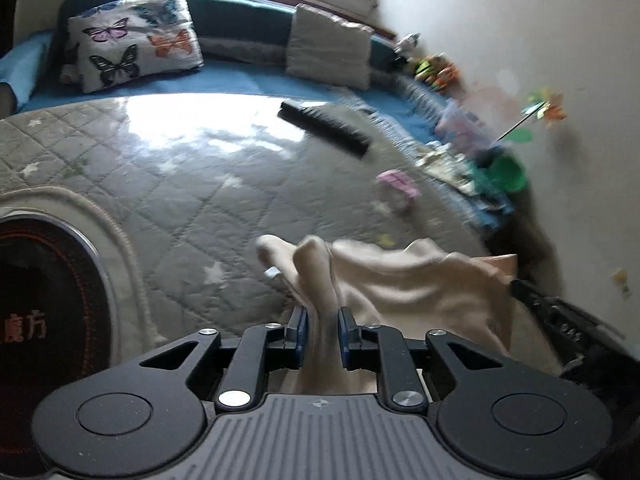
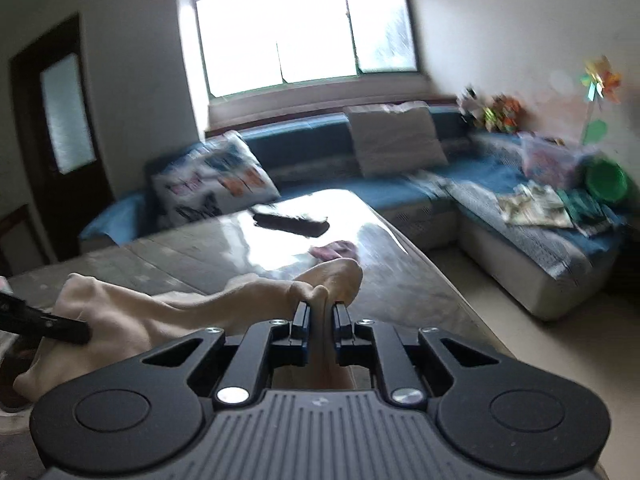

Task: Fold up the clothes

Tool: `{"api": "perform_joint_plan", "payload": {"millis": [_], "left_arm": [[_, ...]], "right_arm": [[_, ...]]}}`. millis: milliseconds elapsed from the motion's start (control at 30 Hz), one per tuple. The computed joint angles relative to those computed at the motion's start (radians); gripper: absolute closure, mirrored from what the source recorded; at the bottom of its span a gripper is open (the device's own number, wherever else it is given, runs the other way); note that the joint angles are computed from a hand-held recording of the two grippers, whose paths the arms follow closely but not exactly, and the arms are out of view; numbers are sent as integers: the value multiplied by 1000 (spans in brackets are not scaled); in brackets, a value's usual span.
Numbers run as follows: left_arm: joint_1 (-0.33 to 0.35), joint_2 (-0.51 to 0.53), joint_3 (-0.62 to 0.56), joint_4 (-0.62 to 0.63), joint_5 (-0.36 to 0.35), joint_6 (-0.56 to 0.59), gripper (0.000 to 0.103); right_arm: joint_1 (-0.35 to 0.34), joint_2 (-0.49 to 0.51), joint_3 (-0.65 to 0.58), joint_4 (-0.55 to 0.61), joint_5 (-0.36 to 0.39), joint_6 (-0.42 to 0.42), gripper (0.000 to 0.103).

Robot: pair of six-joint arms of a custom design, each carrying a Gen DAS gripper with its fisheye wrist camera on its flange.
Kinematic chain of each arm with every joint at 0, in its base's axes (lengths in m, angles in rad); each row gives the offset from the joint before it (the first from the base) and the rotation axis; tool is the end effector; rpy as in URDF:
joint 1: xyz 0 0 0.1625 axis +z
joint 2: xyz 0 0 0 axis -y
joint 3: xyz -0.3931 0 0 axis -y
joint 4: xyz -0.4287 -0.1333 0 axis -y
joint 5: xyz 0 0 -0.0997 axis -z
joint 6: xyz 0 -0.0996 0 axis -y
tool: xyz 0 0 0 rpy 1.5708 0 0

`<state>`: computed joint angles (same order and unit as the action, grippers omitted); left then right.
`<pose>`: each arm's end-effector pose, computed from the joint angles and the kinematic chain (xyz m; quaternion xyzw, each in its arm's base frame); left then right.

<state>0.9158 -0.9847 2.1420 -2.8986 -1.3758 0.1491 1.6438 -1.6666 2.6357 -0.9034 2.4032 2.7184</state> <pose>-0.1863 -0.4931 0.0180 0.3804 0.9158 -0.1063 0.0727 0.0788 -0.2604 0.0965 -0.1039 -0.7150 0.5642 0.3995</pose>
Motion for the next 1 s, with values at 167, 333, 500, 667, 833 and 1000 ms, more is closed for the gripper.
{"api": "perform_joint_plan", "payload": {"millis": [167,333,500,667,833,1000], "left_arm": [[19,9,-11,-17,27,29,78],[15,45,-38,-20,-6,50,78],[5,116,-90,-1,-26,62,78],[-2,189,-144,6,-7,81,78],[7,230,-172,1,1,85,79],[-5,194,-133,-16,11,102,77]], "right_arm": [[-72,39,-10,-13,-2,-5,89],[-100,50,-43,69,-85,35,89],[-131,130,-120,156,-168,68,89],[-157,211,-193,186,-177,74,89],[-182,228,-203,179,-184,69,89],[-147,205,-186,189,-146,75,88]]}}
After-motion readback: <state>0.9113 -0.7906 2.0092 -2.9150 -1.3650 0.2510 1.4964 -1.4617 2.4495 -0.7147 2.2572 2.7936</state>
